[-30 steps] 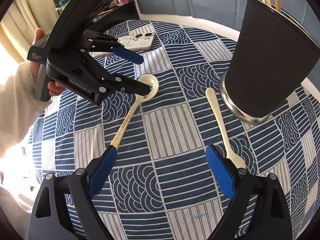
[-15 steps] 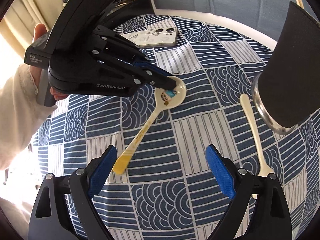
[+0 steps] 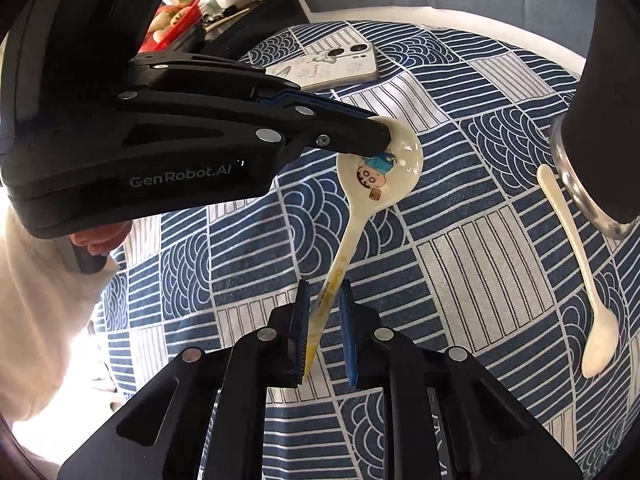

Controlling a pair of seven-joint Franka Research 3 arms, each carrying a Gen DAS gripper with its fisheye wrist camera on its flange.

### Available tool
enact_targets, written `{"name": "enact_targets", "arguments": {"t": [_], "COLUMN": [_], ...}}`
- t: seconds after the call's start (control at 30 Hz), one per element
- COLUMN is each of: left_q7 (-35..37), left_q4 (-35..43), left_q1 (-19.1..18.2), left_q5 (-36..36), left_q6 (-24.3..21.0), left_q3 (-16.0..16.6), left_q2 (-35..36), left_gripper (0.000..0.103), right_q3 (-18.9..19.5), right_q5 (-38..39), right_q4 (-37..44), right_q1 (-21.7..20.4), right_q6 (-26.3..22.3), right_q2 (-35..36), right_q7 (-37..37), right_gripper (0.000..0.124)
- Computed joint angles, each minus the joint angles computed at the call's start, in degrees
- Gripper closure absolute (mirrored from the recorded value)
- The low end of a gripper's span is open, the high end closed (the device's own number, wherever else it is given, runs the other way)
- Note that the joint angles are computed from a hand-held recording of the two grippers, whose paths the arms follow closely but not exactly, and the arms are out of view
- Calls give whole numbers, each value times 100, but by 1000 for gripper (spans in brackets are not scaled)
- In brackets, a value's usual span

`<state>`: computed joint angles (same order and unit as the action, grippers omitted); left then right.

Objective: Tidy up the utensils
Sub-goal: 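Close the right tool on the yellow handle while the left tool grasps the spoon bowl, then lift the cartoon spoon with both tools toward the black holder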

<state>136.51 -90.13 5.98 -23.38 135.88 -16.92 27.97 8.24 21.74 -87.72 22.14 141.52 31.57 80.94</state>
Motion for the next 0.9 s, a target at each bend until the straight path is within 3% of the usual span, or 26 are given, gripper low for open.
{"name": "enact_targets", "arguments": {"t": [0.27,0.53,0.9], "left_q7": [192,601,844], "left_q4": [-338,-539,-534], "left_q1": [82,50,-219], "left_q5": [-168,-517,-659], "left_q6": [130,396,750], "left_q3": [14,16,156], "left_q2": [-387,-782,-1270], "left_gripper": [98,97,98], "right_q3": [22,-110,-150], "right_q5": [176,-144,-363], "right_q4": [-285,-489,-642], "right_q1": [-116,-30,-119], "right_q6": [200,459,1041], "right_q2": [-270,-623,-1007], "right_q7": [-183,-213,-513], "right_gripper": [115,115,115]}}
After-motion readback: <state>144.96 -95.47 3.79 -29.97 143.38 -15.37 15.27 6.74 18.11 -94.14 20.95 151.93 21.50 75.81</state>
